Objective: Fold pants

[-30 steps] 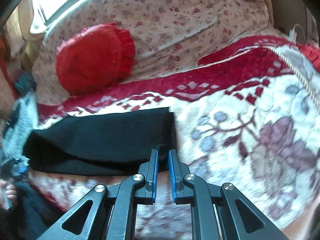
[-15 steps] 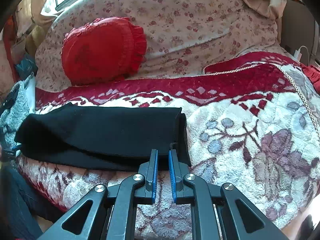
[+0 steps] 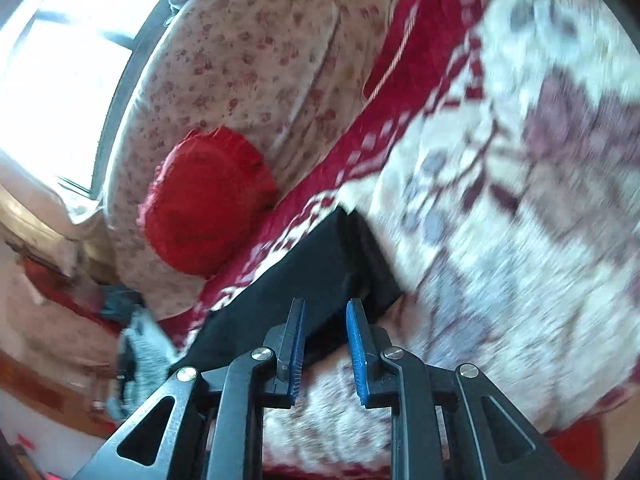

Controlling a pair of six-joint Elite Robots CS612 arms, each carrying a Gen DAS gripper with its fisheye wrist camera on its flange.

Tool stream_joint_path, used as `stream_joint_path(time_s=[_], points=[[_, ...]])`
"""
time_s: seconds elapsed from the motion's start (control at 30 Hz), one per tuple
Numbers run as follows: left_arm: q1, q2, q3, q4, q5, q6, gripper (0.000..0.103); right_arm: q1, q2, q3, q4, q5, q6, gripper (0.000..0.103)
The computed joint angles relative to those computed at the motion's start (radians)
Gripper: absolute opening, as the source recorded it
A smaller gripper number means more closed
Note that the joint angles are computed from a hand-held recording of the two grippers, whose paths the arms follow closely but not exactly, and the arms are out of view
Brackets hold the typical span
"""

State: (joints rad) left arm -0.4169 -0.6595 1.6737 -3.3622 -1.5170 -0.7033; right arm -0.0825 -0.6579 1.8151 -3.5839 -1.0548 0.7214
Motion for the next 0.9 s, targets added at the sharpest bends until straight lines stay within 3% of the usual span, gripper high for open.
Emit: stream_joint_path(time_s=[0.17, 0.2, 0.33, 0.37, 0.4, 0.5, 0.7, 0.77, 0.9], points=[[0.012, 0.014, 0.002, -0.035, -0.029, -0.040, 0.012, -0.001, 0.067, -0.059, -0.023, 0.064, 0.114, 0.019], [0.015, 0.016, 0.003, -0.039, -0.042, -0.048, 0.012, 0.002, 0.072, -0.071, 0.011, 0.058, 0.110, 0.019], [0.011, 0.012, 0.003, -0.030, -0.036, -0.041, 0.012, 0.001, 0.103, -0.104, -0.017, 0.056, 0.150, 0.019], [0.012, 0.009, 0.004, -0.030, -0.045, -0.041, 0.012, 0.001, 0.105, -0.105, -0.043, 0.051, 0.151, 0.017], [0.016, 0.007, 0.001, -0.030, -0.063, -0.047, 0.012, 0.001, 0.105, -0.109, -0.069, 0.055, 0.136, 0.004], [0.035, -0.003, -0.026, -0.053, -0.083, -0.058, 0.012, 0.004, 0.081, -0.133, -0.097, 0.038, 0.073, 0.004], [0.036, -0.036, -0.044, -0.082, -0.034, 0.040, 0.012, 0.000, 0.065, -0.211, -0.203, 0.051, 0.090, 0.004], [0.038, -0.036, -0.030, -0.065, -0.047, 0.036, 0.012, 0.000, 0.054, -0.188, -0.166, 0.039, 0.065, 0.004], [0.048, -0.015, -0.012, 0.053, -0.138, -0.060, 0.012, -0.005, 0.047, -0.116, -0.007, 0.022, -0.015, 0.004]])
